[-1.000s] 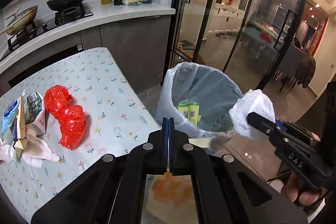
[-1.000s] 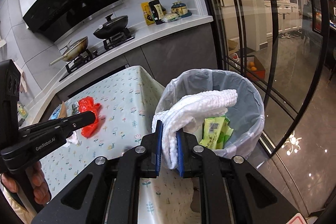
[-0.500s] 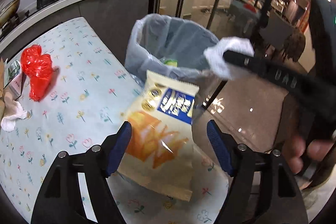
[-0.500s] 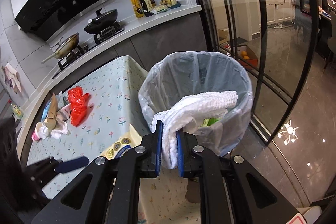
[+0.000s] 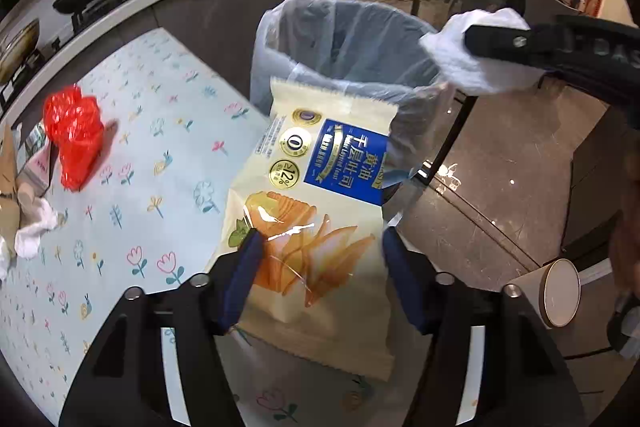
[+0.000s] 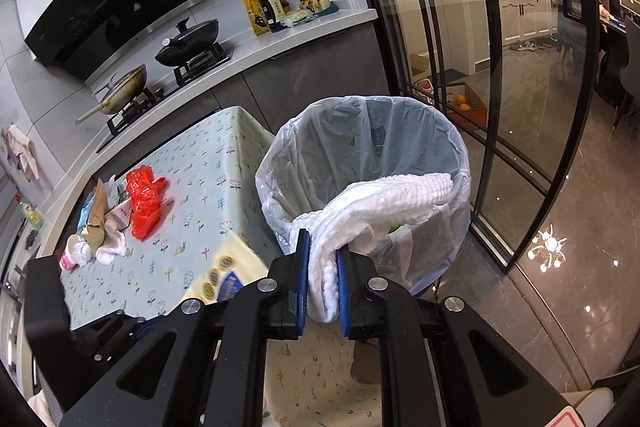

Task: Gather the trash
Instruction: 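Carry the tissue and cream packet over the bin with both tools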

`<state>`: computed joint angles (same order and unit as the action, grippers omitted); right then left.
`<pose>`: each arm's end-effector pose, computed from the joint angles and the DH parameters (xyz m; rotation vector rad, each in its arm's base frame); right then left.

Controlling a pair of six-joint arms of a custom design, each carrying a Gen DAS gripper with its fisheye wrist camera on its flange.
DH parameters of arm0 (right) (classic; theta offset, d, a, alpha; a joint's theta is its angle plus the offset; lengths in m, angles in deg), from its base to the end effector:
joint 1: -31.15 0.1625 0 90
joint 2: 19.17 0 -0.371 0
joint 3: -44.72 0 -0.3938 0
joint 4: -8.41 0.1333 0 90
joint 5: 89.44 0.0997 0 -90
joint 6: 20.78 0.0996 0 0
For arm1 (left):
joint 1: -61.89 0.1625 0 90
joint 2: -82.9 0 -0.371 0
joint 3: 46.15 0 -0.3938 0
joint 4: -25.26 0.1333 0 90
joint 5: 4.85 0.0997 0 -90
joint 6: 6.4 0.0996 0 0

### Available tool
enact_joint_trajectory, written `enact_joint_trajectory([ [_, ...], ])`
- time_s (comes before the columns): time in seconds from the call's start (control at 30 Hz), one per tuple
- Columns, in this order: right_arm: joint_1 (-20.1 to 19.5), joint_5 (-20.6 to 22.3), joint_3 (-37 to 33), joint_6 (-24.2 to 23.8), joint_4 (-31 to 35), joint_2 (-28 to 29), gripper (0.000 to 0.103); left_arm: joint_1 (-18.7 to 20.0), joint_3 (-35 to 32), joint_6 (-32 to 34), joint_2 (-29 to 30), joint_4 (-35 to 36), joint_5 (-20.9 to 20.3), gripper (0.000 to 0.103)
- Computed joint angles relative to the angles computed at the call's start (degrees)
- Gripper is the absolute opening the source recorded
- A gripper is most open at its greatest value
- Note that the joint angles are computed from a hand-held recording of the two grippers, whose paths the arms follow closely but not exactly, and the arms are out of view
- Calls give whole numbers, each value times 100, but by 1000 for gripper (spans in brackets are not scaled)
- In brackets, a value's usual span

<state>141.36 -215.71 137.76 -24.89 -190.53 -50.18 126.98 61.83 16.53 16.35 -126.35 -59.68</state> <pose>0.2872 -0.5650 0.0238 0.1721 -2.4168 1.1406 -0.0649 -0.5924 0.2003 0.8841 2.3407 -0.4581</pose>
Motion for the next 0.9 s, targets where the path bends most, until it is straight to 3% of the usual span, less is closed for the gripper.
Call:
enact_joint_trajectory([
  [0.13, 14, 8, -15, 0, 35, 17, 12, 66, -27, 11, 43, -161, 54, 55],
  [0.2, 19, 11, -15, 6, 45, 18, 12, 90, -14, 67, 52, -283, 39, 49],
  [0.37, 27, 11, -22, 24, 45, 22, 12, 100, -38, 94, -1, -142, -112, 21],
  [0.7, 70, 49, -139, -97, 82, 58, 12, 162, -363, -400, -298, 411, -720, 14],
  [0.9, 24, 67, -307, -299, 43, 55, 12, 46, -923, -372, -2, 440, -962, 14],
])
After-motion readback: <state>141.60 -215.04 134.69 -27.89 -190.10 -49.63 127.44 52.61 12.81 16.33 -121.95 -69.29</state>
